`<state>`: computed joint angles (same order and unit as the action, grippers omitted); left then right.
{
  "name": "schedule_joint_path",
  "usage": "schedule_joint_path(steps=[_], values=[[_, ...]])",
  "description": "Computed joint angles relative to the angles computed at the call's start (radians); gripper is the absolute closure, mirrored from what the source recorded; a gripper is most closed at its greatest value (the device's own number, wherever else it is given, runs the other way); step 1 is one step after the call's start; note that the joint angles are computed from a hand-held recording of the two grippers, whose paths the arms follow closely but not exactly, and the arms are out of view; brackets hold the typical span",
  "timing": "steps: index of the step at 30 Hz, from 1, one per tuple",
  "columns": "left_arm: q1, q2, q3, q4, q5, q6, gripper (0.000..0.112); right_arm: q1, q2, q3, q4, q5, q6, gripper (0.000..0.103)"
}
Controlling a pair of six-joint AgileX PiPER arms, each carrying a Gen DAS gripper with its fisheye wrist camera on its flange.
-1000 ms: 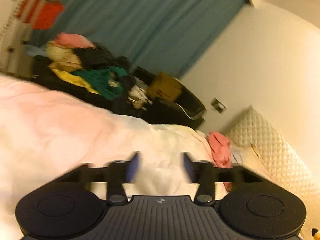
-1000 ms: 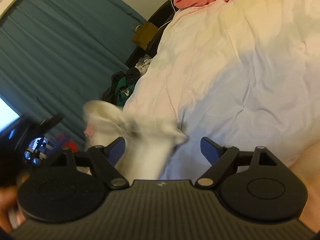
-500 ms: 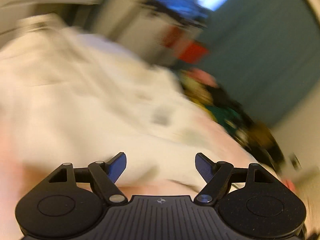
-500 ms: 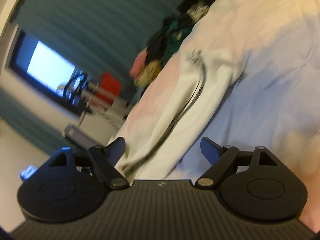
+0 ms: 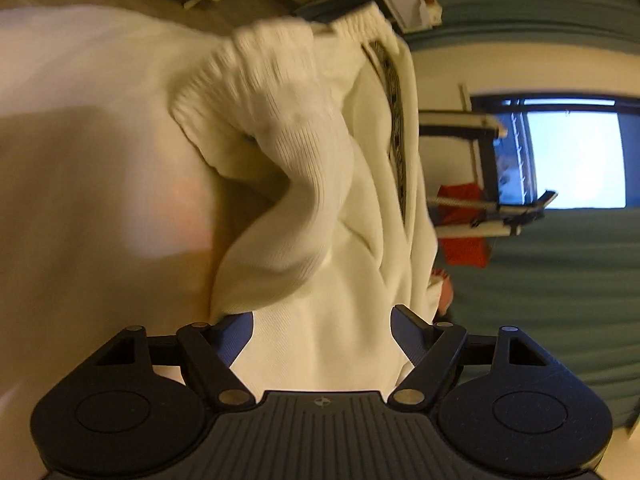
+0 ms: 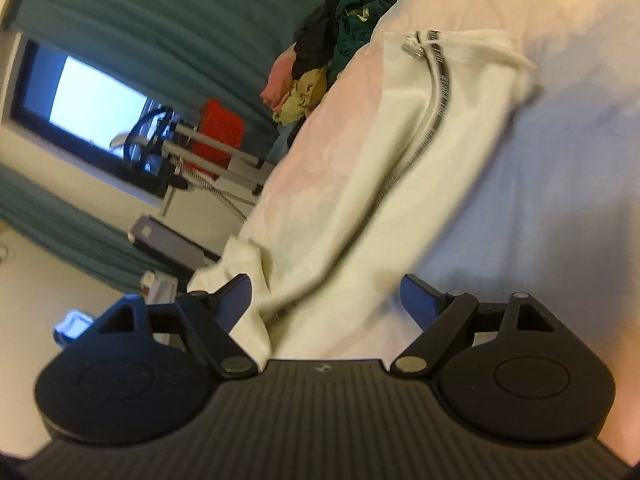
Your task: Fold clothes
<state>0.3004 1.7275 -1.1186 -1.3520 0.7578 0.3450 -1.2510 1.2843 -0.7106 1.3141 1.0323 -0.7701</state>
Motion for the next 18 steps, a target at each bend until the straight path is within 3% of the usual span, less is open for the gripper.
schedule_joint_path(steps=[3, 7, 10, 11, 13, 15, 16, 18], values=[[0.020, -0.003, -0.004, 0.001, 0.010, 0.032, 0.035, 0.149, 0.107, -0.100, 0.047, -0.173, -0.016, 0.019], [0.049, 0.011, -0.023, 0.014, 0.059, 0.045, 0.034, 0.274, 0.292, -0.269, 0.013, -0.350, 0.047, 0.029], [0.039, 0.025, -0.058, 0.076, 0.069, -0.001, 0.034, 0.314, 0.392, -0.348, -0.027, -0.418, 0.066, 0.032], [0.044, 0.018, -0.056, 0.099, 0.073, -0.014, 0.034, 0.327, 0.411, -0.366, -0.059, -0.447, 0.069, 0.038], [0.033, 0.016, -0.054, 0.094, 0.061, -0.038, 0.034, 0.353, 0.446, -0.391, -0.122, -0.513, 0.086, 0.065], [0.022, 0.035, -0.074, 0.095, 0.046, -0.051, 0.034, 0.353, 0.471, -0.405, -0.124, -0.531, 0.086, 0.084], [0.018, 0.038, -0.078, 0.101, 0.040, -0.055, 0.034, 0.350, 0.480, -0.410, -0.113, -0.531, 0.071, 0.091], [0.013, 0.039, -0.081, 0.110, 0.031, -0.057, 0.034, 0.340, 0.482, -0.408, -0.063, -0.525, 0.011, 0.094]])
